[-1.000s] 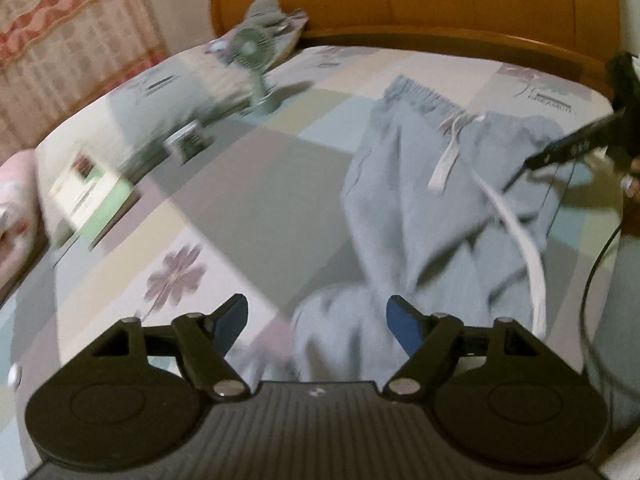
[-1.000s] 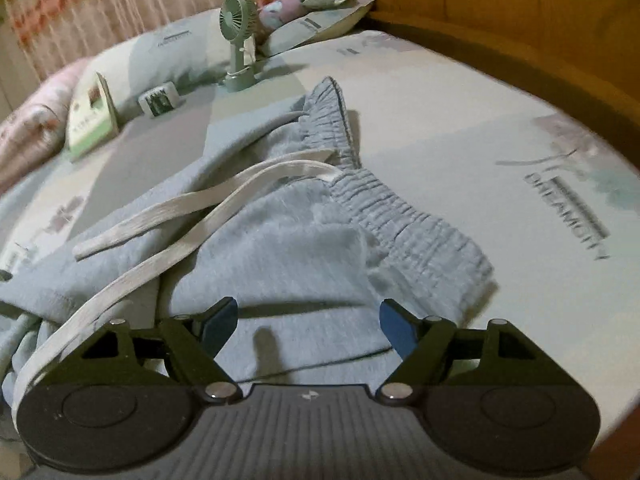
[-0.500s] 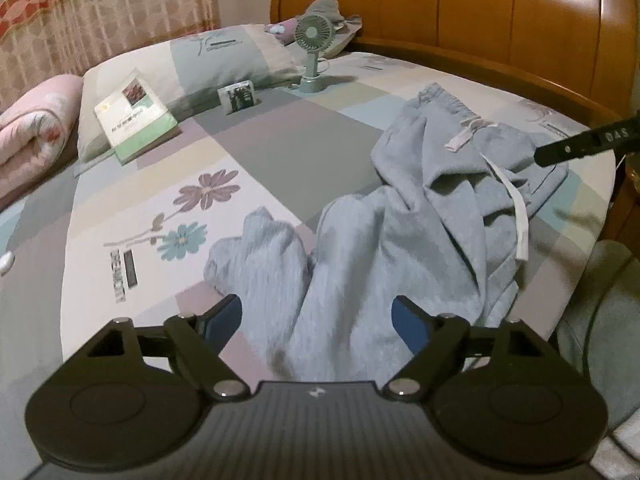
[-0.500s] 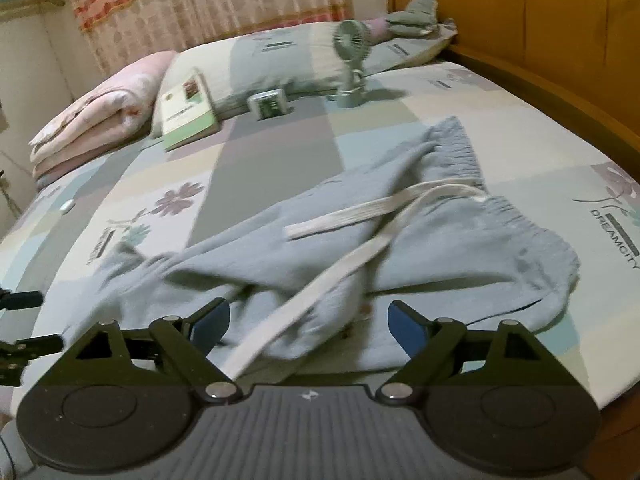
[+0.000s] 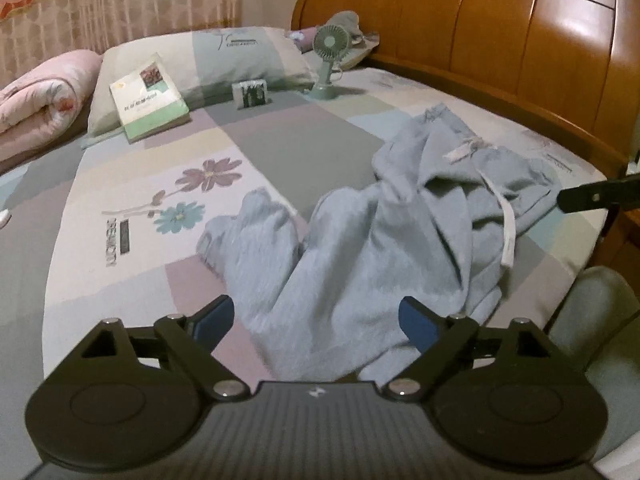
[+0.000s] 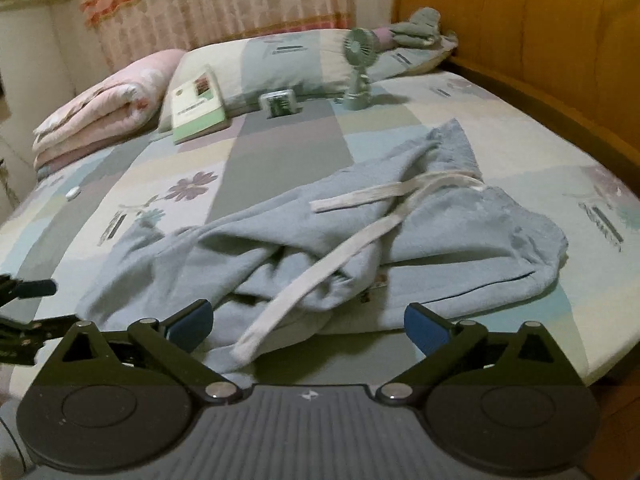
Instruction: Fold clothes
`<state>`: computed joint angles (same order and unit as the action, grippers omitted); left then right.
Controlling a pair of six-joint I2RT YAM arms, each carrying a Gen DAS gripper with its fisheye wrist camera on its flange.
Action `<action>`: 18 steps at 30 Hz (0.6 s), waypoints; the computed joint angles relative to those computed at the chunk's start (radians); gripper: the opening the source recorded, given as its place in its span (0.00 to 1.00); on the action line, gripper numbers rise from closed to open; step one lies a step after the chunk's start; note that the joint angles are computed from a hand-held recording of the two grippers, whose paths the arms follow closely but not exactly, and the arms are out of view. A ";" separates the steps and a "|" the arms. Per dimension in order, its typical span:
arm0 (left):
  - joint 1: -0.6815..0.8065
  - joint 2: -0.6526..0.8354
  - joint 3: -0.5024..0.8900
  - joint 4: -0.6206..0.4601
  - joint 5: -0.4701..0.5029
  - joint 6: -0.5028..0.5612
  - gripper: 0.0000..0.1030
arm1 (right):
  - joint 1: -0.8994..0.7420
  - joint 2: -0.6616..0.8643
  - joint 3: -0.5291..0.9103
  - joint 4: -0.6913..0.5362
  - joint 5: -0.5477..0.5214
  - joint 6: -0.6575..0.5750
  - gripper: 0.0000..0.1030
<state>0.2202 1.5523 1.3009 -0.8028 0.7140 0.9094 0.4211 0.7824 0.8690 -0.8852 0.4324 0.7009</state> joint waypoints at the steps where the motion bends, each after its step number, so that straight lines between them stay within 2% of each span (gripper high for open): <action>1: -0.017 -0.014 -0.014 0.027 -0.011 -0.023 0.87 | -0.076 -0.013 -0.021 0.027 -0.058 -0.035 1.00; 4: -0.071 -0.031 -0.036 0.082 -0.059 -0.094 0.88 | -0.319 -0.029 -0.086 0.115 -0.232 -0.171 1.00; 7: -0.115 -0.038 -0.051 0.113 -0.079 -0.120 0.88 | -0.569 -0.008 -0.123 0.180 -0.379 -0.295 0.97; 11: -0.184 -0.058 -0.088 0.182 -0.115 -0.168 0.88 | -0.941 0.040 -0.163 0.242 -0.630 -0.410 0.93; 14: -0.231 -0.064 -0.087 0.184 -0.117 -0.189 0.88 | -1.143 0.087 -0.184 0.283 -0.739 -0.497 0.88; 18: -0.292 -0.077 -0.085 0.200 -0.130 -0.188 0.88 | -1.301 0.232 -0.121 0.374 -0.832 -0.603 0.79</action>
<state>-0.0716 1.4758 1.2157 -0.6029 0.5843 0.7216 -0.8803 1.0139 0.7482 -0.5109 -0.4001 0.0982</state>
